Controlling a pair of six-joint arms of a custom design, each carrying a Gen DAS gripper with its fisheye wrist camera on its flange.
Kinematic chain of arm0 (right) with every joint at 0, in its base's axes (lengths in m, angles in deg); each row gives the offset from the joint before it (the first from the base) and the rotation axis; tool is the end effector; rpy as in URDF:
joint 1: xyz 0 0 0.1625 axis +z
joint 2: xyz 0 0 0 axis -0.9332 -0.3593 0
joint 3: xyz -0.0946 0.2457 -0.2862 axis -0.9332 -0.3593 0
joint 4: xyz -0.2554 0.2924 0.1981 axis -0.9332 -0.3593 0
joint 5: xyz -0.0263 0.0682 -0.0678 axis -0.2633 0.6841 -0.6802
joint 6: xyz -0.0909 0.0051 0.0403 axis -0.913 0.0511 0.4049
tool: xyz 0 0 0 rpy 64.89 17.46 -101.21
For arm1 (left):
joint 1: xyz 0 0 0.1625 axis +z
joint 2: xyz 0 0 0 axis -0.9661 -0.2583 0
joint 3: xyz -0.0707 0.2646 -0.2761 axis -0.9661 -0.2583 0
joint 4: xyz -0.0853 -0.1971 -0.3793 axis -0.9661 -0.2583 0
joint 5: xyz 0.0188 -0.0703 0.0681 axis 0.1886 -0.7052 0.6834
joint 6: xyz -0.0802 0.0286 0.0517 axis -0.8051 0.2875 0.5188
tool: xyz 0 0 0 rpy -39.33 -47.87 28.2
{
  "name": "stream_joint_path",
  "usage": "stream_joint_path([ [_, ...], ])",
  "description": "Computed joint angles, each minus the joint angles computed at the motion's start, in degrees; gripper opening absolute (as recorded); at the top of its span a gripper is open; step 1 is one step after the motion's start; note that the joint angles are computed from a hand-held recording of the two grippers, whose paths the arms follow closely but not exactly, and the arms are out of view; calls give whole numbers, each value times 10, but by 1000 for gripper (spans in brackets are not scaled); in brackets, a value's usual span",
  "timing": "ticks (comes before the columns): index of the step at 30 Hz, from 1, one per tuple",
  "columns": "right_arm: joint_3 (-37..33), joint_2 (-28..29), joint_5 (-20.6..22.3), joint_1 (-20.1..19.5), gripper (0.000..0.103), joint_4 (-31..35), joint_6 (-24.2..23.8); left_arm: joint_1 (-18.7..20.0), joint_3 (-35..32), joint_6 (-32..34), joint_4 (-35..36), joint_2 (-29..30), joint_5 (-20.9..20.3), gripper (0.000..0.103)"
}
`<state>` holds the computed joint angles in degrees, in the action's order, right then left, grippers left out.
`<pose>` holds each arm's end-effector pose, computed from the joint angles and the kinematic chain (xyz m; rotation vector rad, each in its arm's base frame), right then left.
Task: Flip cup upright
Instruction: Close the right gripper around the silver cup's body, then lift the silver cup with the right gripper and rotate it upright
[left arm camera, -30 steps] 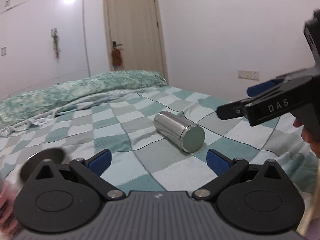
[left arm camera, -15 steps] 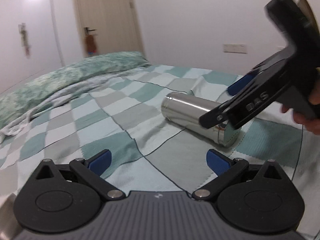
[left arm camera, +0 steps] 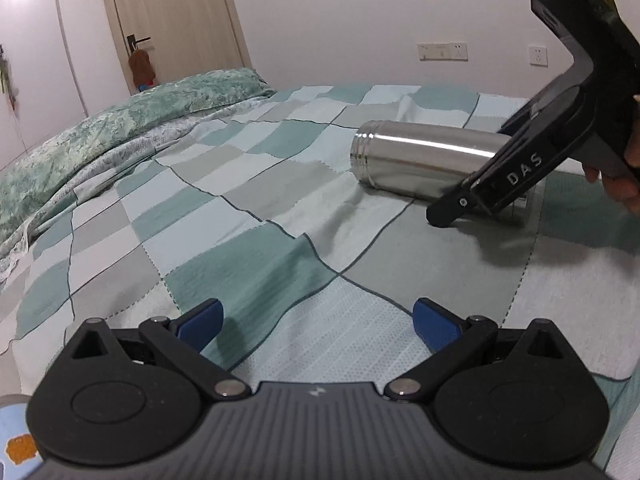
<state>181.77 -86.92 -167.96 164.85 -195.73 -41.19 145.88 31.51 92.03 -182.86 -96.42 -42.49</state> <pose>0.1229 -0.5700 0.0769 -0.0224 -2.1221 1.0489 -0.0830 -0.6571 0.1034 1.9879 2.0786 -0.5471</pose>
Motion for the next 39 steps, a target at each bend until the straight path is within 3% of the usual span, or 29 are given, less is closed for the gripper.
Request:
stream_joint_path([
  [6,21,-11,16,8,63,-39,18,-9,31,-2,-18,-25,1,103],
  [13,61,-29,23,39,63,-86,32,-28,96,-56,-28,-100,1,103],
  [20,113,-45,6,116,63,-116,48,-64,192,-113,-25,-231,22,103],
  [28,165,-29,-25,201,63,-128,117,-105,307,-162,5,-402,55,103],
  [35,181,25,-44,239,63,-142,178,-110,389,-204,42,-534,71,103],
  [39,172,70,-63,246,63,-161,198,-107,421,-226,45,-574,99,103],
])
